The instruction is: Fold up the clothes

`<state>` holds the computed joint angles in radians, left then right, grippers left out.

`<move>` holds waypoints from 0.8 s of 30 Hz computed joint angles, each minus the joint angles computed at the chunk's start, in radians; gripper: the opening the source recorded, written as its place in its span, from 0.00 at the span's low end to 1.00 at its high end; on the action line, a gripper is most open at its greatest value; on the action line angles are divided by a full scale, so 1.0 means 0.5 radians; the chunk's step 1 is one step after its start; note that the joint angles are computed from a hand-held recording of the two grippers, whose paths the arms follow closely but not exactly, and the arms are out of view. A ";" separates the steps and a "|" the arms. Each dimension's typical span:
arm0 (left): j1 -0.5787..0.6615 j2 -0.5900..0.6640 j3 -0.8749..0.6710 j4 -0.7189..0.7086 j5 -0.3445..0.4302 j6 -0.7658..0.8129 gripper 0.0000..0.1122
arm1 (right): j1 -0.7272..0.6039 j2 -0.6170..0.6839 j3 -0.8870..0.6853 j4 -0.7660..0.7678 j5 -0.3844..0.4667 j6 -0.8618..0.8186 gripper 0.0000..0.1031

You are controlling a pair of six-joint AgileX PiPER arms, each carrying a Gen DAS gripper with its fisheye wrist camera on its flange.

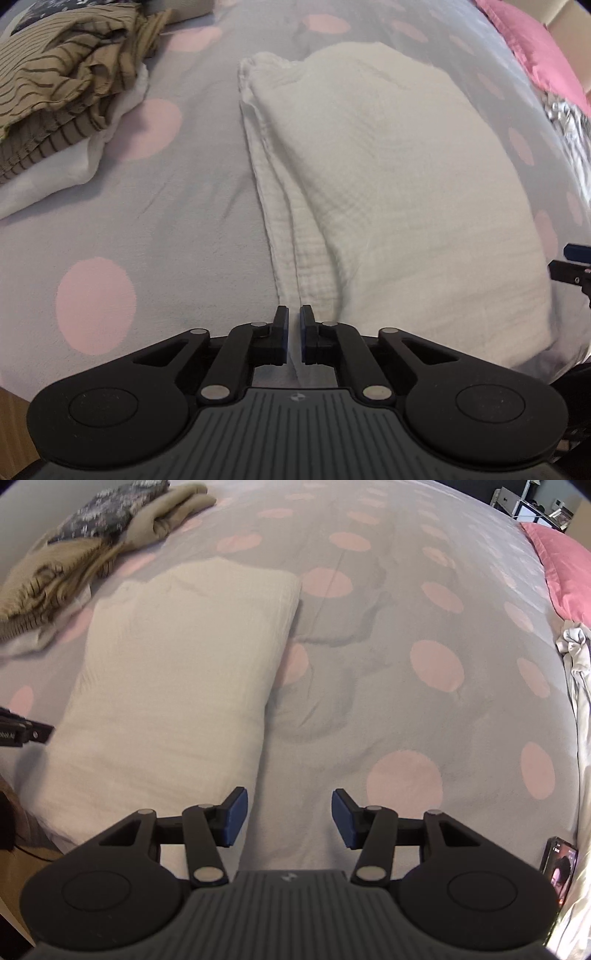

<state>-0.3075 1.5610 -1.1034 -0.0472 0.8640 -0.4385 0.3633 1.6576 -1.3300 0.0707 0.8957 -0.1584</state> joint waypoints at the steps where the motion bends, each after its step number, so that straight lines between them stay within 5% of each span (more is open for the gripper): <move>1: 0.019 -0.033 0.015 -0.015 -0.040 0.007 0.19 | -0.021 -0.011 -0.001 0.038 -0.010 -0.005 0.56; 6: 0.098 -0.155 0.064 -0.023 -0.253 -0.009 0.44 | -0.086 0.007 -0.078 0.142 0.002 0.021 0.59; 16: 0.222 0.110 -0.014 -0.066 -0.560 -0.249 0.48 | -0.243 0.297 -0.388 0.469 0.070 0.140 0.64; 24: 0.449 0.313 0.029 -0.800 -0.783 0.266 0.48 | -0.329 0.657 -0.716 0.820 0.194 0.165 0.65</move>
